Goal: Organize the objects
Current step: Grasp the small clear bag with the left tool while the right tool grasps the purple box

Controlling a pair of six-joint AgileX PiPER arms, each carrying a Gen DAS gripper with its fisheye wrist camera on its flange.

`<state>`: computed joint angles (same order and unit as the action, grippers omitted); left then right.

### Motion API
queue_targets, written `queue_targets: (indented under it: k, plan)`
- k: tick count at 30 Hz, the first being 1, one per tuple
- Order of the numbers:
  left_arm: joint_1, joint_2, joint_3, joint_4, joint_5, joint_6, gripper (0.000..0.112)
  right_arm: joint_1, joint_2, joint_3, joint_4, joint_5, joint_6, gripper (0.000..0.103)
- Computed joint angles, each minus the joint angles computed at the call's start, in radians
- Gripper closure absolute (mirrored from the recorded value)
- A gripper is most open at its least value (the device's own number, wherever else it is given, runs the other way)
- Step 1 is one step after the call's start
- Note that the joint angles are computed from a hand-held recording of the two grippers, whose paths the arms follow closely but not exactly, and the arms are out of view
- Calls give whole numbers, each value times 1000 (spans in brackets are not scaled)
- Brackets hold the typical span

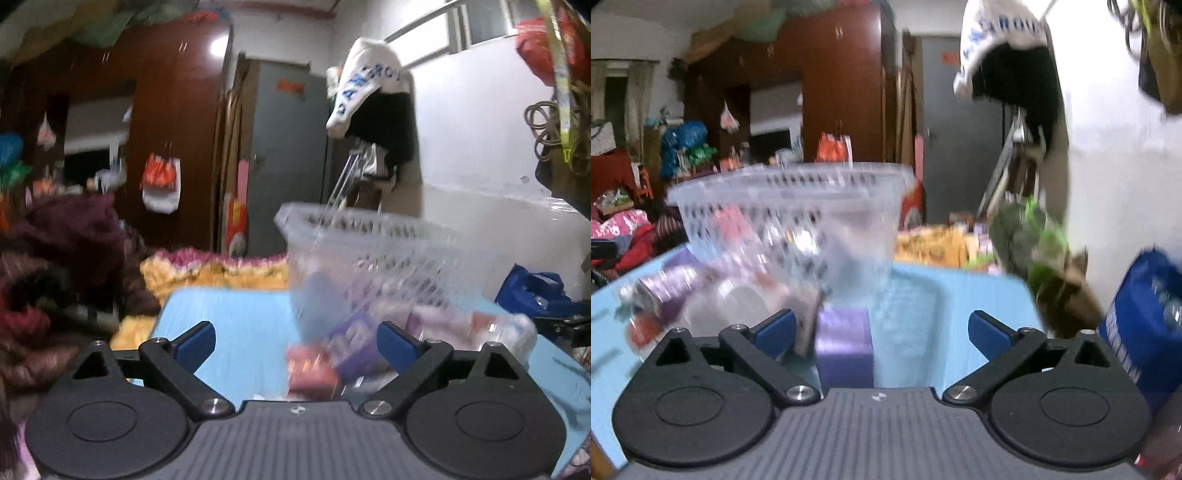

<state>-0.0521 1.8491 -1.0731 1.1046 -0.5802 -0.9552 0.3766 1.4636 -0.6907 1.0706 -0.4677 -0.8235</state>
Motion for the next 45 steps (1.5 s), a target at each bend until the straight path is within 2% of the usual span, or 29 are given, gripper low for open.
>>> queue_targets:
  k: [2, 3, 5, 8, 10, 13, 17, 18, 20, 21, 23, 25, 27, 30, 33, 38, 45]
  plan:
    - [21, 14, -14, 76, -18, -77, 16, -11, 19, -14, 15, 52, -6, 3]
    - [22, 21, -18, 96, -17, -88, 16, -34, 25, -27, -5, 111, 10, 8]
    - [9, 22, -14, 99, 14, -72, 16, -55, 20, -18, -104, 161, 104, 11]
    - [-8, 51, -51, 159, 63, -126, 17, -41, 19, -7, -81, 137, 76, 11]
    - [7, 68, -60, 224, 64, -192, 19, -45, 28, -23, -23, 152, 16, 21]
    - [23, 84, -89, 334, 47, -315, 19, -38, 36, -43, 101, 151, -105, 25]
    - [3, 82, -105, 391, 98, -392, 20, -53, 47, -61, 135, 168, -152, 34]
    - [-3, 85, -116, 428, 108, -432, 22, -57, 47, -62, 134, 176, -151, 41]
    - [-16, 94, -138, 492, 134, -496, 38, -66, 44, -56, 90, 187, -106, 53]
    - [-27, 89, -133, 485, 159, -484, 42, -70, 43, -52, 56, 191, -70, 59]
    - [-44, 82, -118, 443, 197, -428, 55, -75, 35, -36, -24, 186, 17, 59]
    - [-47, 75, -101, 391, 198, -358, 57, -70, 27, -19, -102, 166, 96, 60]
    - [-38, 74, -84, 345, 165, -294, 57, -63, 15, 9, -209, 130, 206, 60]
    - [-32, 66, -34, 171, 133, -119, 58, -52, 1, 45, -280, 69, 305, 60]
    - [-9, 72, -24, 137, 79, -106, 58, -55, -12, 82, -378, 13, 426, 60]
    - [49, 100, -20, 126, -48, -131, 58, -30, -9, 94, -353, -46, 419, 60]
    - [51, 100, 13, 33, -86, -24, 58, 21, 7, 88, -248, -122, 322, 60]
